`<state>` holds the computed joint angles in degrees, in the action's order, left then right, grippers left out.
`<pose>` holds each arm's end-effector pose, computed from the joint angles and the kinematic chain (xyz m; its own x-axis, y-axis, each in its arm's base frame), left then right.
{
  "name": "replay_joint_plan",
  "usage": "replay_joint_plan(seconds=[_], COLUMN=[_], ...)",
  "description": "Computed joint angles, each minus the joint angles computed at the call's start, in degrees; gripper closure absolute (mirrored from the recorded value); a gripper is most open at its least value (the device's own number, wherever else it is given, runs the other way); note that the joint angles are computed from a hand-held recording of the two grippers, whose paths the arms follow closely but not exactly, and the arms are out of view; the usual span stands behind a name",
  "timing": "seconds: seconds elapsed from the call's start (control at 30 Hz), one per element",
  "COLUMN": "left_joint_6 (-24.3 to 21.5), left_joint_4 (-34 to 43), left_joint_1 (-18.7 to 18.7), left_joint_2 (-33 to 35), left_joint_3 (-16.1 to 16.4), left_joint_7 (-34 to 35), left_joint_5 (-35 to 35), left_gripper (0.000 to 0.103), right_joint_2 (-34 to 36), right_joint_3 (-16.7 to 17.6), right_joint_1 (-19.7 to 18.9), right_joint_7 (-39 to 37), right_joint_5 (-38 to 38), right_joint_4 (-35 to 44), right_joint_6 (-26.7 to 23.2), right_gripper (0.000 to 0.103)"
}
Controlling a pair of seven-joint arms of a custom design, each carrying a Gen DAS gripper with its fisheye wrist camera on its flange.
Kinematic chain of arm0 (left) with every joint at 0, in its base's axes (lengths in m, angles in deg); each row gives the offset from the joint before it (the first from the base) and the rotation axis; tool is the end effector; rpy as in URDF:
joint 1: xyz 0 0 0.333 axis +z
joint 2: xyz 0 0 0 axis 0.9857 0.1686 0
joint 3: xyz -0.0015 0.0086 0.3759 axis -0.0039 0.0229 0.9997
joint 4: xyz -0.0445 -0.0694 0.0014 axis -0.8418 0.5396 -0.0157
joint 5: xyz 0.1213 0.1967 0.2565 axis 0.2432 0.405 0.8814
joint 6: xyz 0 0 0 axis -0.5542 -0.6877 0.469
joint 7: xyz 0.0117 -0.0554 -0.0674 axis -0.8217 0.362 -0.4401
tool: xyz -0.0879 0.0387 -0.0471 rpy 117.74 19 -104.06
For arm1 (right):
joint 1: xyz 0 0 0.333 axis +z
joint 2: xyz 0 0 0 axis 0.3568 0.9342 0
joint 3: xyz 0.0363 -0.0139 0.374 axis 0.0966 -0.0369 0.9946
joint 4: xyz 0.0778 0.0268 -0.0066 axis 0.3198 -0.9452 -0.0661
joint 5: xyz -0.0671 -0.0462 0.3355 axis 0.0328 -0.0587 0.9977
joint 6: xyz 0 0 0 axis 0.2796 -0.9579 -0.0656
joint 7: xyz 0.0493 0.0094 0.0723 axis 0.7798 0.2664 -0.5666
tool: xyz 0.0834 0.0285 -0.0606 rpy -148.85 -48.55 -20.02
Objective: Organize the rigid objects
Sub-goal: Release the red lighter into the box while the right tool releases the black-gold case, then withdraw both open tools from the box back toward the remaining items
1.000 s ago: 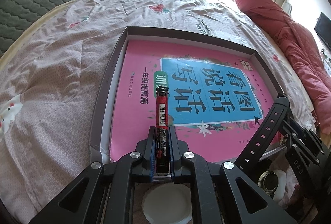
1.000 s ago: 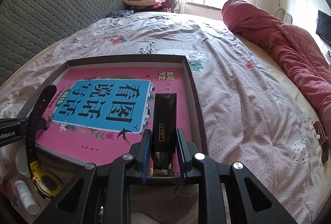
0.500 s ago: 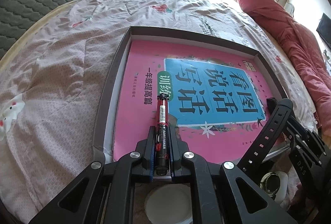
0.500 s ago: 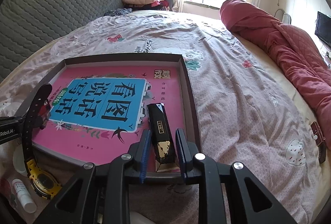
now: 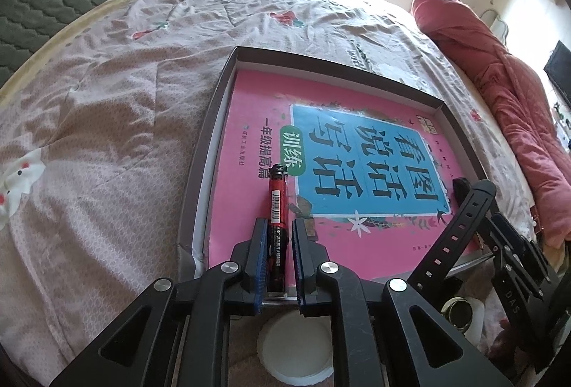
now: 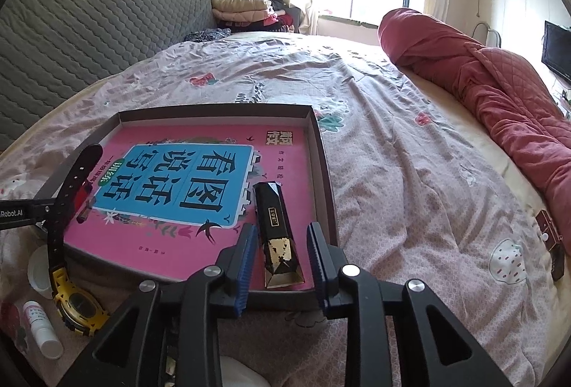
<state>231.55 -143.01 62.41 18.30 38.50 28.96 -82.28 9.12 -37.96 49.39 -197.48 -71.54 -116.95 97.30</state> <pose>0.5801 -0.2300 0.4645 -0.0614 -0.9740 0.2179 -0.8452 -0.0654 -0.5304 0.5069 0.3287 0.4563 -0.0300 -0.9987 0.0402 -0.6542 -0.0108 -0.7563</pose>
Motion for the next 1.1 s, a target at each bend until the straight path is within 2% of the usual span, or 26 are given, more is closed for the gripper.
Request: replay_joint_plan(seconds=[0.33,0.47,0.57,0.7,0.87,0.93,1.0,1.1], left_joint_6=[0.81,0.59,0.66,1.09,1.59,1.65,1.76,1.84], left_joint_4=[-1.34,-1.51,-1.74,-2.25,-2.98,-3.28,-3.77,-4.42], left_joint_1=[-0.25,-0.53,-0.8,-0.7,-1.27,-1.18,-1.37,-1.2], left_joint_2=[-0.98,-1.46,-1.89,-2.69,-4.05,-4.63,-5.39,-6.44], left_joint_3=[0.44,0.55,0.68,0.34,0.69,0.51,0.68,0.46], left_joint_7=[-0.88,-1.28,-1.84,-2.06,-3.39,-3.65,-4.56,-5.48], left_joint_5=[0.69,1.31,2.06,2.63,4.59,5.02,5.98,7.31], left_gripper=[0.08,0.071,0.069,0.061,0.056,0.054,0.052,0.052], right_joint_2=[-0.55,-0.51,-0.61,-1.36,-2.99,-3.62,-4.34,-5.16], right_joint_3=[0.29,0.51,0.49,0.48,0.98,1.36,1.74,2.44], right_joint_1=[0.06,-0.01,0.03,-0.26,-1.4,-1.68,-1.94,-2.36], right_joint_7=[4.41,4.08,5.53,9.25,14.13,15.3,17.23,18.99], right_joint_5=[-5.39,-5.39,-6.46,-9.46,-12.76,-13.67,-15.13,-16.77], right_joint_4=[0.06,0.12,0.18,-0.4,-2.08,-2.63,-3.23,-3.93], right_joint_6=[1.03,0.59,0.64,1.21,2.51,2.14,2.02,2.19], right_gripper=[0.067,0.067,0.067,0.067,0.067,0.063,0.052,0.051])
